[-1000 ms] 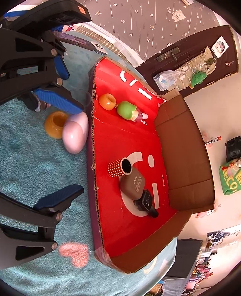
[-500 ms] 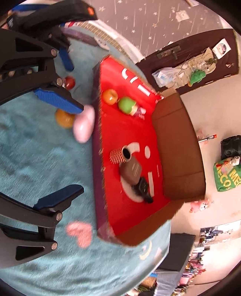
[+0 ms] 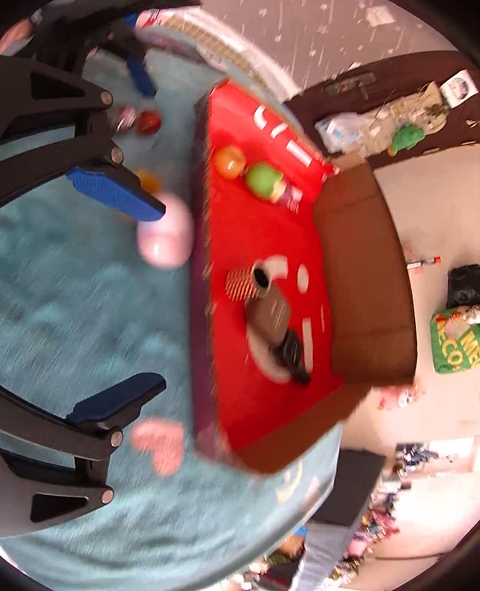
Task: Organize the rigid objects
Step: 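Move the left tool to the red-capped glitter jar while the right tool approaches the pink egg case, then close the left gripper on the glitter jar while the right grips the pink egg case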
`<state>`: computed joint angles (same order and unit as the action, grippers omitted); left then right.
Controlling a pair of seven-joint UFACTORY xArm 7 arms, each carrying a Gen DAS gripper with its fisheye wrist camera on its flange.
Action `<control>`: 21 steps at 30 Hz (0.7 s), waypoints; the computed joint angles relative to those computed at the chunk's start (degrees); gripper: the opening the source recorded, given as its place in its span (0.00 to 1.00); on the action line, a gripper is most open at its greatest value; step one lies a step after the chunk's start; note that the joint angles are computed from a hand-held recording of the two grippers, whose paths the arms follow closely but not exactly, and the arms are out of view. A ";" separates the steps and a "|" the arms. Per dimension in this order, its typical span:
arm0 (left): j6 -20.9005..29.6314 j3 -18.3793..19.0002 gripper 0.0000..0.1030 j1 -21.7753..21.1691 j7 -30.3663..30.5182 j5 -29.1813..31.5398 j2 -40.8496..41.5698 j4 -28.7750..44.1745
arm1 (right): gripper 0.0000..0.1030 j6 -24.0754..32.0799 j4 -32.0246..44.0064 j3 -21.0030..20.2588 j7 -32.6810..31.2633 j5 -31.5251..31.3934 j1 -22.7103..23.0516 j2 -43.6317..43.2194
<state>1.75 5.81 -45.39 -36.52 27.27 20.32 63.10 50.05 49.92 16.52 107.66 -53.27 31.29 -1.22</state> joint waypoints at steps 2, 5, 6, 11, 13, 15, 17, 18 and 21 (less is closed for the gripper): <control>0.13 1.17 0.99 -1.22 -1.12 0.67 -0.29 -0.22 | 0.81 -0.28 -1.89 0.39 0.50 0.49 0.33 -1.76; 0.16 -0.98 0.99 0.38 -0.03 -0.52 0.30 0.65 | 0.81 -2.51 -2.82 0.82 3.09 -2.55 -0.39 -2.62; 0.34 -1.25 0.99 0.58 0.11 -0.92 0.60 1.12 | 0.81 -2.91 -2.26 0.88 3.52 -3.68 -0.65 -2.08; 0.11 -1.62 0.98 1.15 0.22 -2.79 1.36 2.12 | 0.73 -7.77 1.03 -0.63 4.18 -7.42 -1.20 2.92; 0.18 -1.05 0.96 0.61 0.23 -2.90 1.52 2.29 | 0.66 -8.82 1.54 -1.50 4.50 -7.82 -0.84 4.00; 0.34 1.05 0.93 -1.30 -0.59 -1.73 1.66 2.40 | 0.64 -10.00 1.50 -2.37 5.37 -8.24 -0.68 4.63; -0.16 1.43 0.92 -1.51 -0.90 -1.34 1.58 2.16 | 0.64 -10.21 0.96 -2.87 6.71 -8.74 -0.49 4.37; -0.33 1.49 0.91 -1.50 -0.90 -1.29 1.63 2.17 | 0.64 -8.93 0.89 -2.79 6.63 -8.20 -0.23 4.16; 0.48 2.99 0.85 -3.15 -1.71 -0.26 2.15 3.08 | 0.64 -6.03 1.15 -2.56 5.09 -6.38 0.17 4.11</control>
<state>2.23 8.80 -48.54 -38.23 27.01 22.48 66.18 44.01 51.08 13.96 112.75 -59.65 31.46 2.89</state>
